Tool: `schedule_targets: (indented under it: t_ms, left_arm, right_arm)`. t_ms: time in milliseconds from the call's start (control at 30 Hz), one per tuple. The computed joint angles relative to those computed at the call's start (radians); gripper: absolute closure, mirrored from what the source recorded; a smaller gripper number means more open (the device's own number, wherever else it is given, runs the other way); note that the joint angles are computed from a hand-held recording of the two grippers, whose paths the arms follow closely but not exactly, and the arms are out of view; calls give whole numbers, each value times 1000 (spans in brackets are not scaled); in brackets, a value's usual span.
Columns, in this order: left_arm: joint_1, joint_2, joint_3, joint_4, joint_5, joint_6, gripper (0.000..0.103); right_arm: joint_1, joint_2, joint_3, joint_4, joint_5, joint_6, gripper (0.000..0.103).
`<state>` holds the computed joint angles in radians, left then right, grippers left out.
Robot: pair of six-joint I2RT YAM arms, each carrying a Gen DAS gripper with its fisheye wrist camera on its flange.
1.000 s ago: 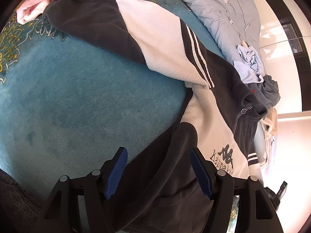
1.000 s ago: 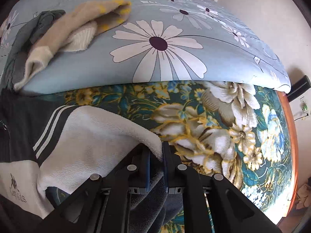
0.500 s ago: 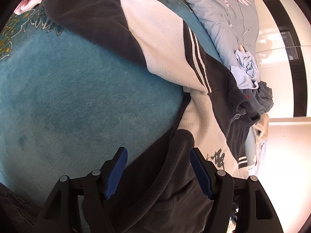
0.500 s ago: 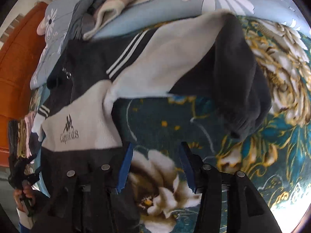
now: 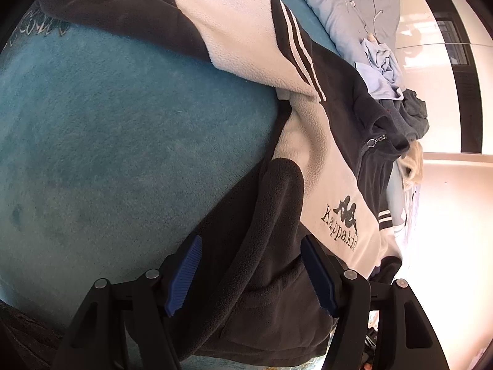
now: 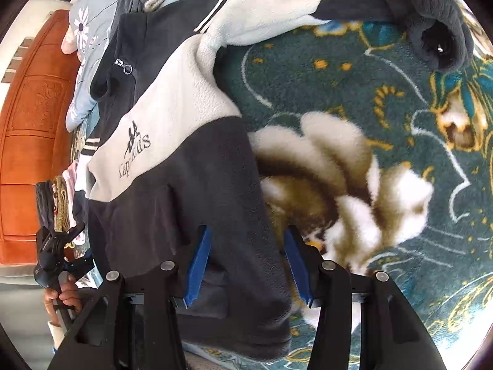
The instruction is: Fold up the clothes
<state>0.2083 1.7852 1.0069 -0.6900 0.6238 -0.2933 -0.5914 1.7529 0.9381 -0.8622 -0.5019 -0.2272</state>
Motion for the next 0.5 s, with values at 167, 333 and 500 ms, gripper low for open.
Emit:
schedule_targets:
  t_ms: [167,333,500]
  left_arm:
    - [-23,32,21,-42,-19,21,39]
    - [-78,41,45,-86,-72,64,70]
    - [-46,16,14,-53,-7,58,92]
  right_arm:
    - [77,-59,-70,21,11,19,54]
    - [99,-82,-81,22,10,57,73]
    - [82,-78,-43,-15,66,93,95]
